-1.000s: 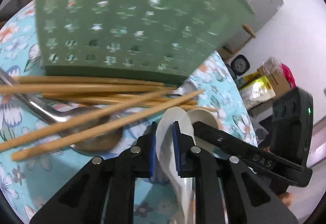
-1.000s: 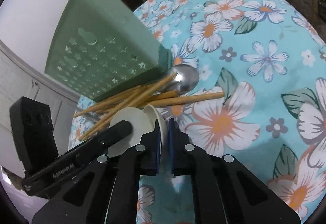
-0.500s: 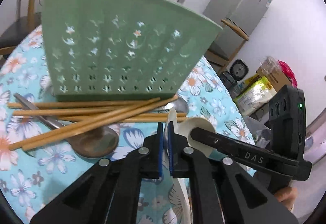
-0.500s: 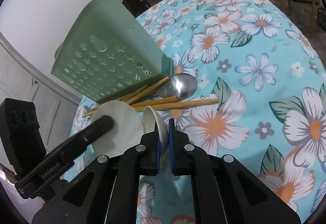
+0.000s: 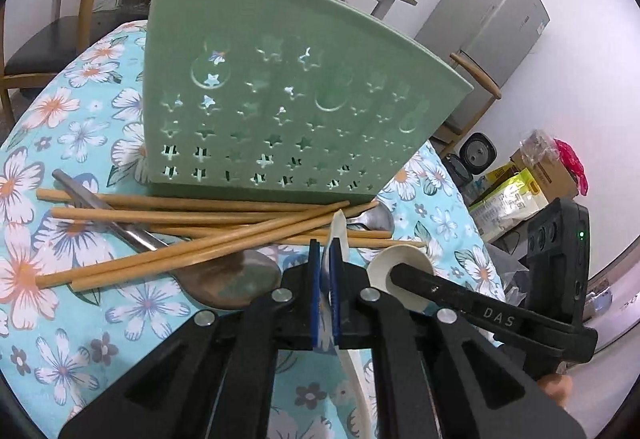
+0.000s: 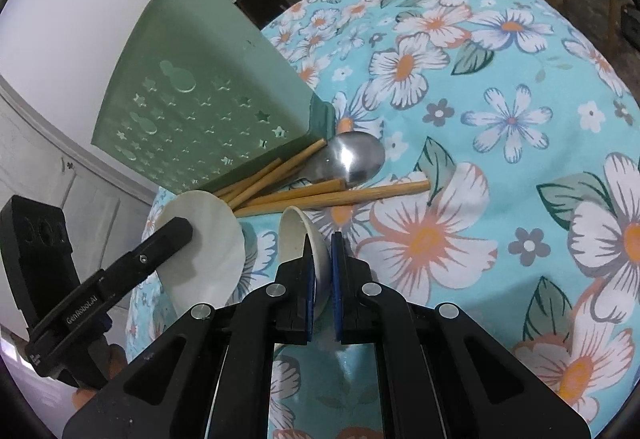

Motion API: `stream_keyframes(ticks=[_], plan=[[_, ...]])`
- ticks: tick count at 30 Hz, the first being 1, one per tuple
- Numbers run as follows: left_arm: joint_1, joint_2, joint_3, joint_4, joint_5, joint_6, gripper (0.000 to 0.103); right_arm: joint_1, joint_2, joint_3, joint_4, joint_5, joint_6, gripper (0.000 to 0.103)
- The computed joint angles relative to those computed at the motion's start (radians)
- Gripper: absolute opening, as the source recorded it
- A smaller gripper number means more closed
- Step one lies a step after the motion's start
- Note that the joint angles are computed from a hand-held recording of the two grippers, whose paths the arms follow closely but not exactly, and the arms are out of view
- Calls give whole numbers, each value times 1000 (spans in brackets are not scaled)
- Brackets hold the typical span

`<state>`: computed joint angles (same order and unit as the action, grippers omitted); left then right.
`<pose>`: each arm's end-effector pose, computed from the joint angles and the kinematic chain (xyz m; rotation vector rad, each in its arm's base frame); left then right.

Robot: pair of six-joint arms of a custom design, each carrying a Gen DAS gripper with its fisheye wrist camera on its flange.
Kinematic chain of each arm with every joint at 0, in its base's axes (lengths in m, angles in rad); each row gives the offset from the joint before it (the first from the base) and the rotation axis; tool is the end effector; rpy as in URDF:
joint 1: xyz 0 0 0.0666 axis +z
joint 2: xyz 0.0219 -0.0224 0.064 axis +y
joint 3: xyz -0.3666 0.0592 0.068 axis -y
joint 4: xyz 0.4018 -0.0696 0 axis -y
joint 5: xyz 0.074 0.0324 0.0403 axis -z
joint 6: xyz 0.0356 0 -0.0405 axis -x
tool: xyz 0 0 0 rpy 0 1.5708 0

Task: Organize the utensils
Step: 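Hold the cream ladle upright beside the green caddy with the right tool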

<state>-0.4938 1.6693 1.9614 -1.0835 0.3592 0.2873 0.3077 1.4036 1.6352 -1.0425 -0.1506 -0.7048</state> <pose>0.5096 -0.2890 0.5280 0.4319 2.4052 -0.7902 0.4694 0.1544 0.5163 0.4144 2.4372 0.6416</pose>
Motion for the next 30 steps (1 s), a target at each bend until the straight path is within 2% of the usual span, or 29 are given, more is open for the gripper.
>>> stream_keyframes(ticks=[9, 15, 24, 30], plan=[[-8, 7, 11, -20, -9, -18, 4, 5, 16, 21, -4, 8, -8, 6], [-10, 2, 4, -2, -44, -16, 4, -3, 4, 8, 4, 13, -14, 6], [-7, -1, 3, 12, -61, -2, 4, 2, -31, -2, 23, 114, 4, 6], [-3, -10, 12, 44, -78, 13, 4, 4, -53, -12, 69, 147, 2, 6]])
